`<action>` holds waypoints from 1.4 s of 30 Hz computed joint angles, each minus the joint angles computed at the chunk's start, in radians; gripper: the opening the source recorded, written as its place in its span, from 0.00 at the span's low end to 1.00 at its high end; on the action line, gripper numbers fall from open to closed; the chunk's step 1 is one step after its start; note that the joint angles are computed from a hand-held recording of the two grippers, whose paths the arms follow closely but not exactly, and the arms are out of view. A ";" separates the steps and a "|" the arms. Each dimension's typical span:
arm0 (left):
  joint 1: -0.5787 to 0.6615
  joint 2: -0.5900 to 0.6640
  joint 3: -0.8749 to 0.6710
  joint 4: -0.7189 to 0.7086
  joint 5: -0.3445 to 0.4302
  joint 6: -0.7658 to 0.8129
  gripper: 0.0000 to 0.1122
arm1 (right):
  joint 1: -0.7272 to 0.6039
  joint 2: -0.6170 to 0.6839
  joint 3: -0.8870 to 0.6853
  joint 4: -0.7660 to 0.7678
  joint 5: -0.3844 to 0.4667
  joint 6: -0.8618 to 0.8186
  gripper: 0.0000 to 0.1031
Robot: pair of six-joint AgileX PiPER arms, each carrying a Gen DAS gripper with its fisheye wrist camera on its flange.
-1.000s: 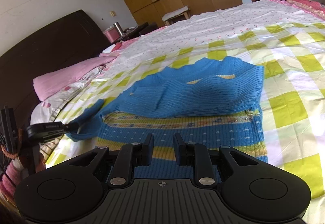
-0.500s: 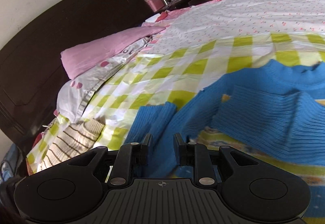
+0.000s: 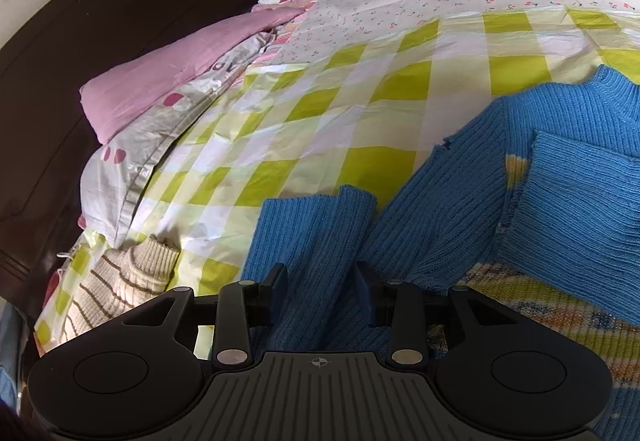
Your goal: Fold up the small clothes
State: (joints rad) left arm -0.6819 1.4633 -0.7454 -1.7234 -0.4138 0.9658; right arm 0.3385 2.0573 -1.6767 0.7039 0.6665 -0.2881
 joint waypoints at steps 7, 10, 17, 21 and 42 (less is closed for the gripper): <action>-0.015 -0.003 0.002 0.020 -0.028 -0.030 0.13 | 0.021 0.040 -0.084 -0.044 0.021 0.082 0.09; -0.048 -0.018 0.011 0.077 -0.080 -0.081 0.17 | 0.008 -0.005 -0.048 -0.019 -0.022 0.047 0.08; -0.108 -0.038 0.047 0.214 -0.181 -0.220 0.29 | -0.080 -0.108 -0.044 0.032 -0.065 0.034 0.08; -0.119 -0.033 0.052 0.234 -0.186 -0.234 0.29 | -0.139 -0.162 -0.048 0.058 -0.077 0.020 0.08; -0.182 0.085 -0.030 0.154 -0.144 -0.060 0.30 | -0.571 -0.398 0.458 0.340 -0.239 -0.360 0.08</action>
State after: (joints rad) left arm -0.8639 1.5478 -0.7756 -1.5695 -0.5578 0.9061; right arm -0.2322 1.6591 -1.2191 1.0439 0.4275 -0.6479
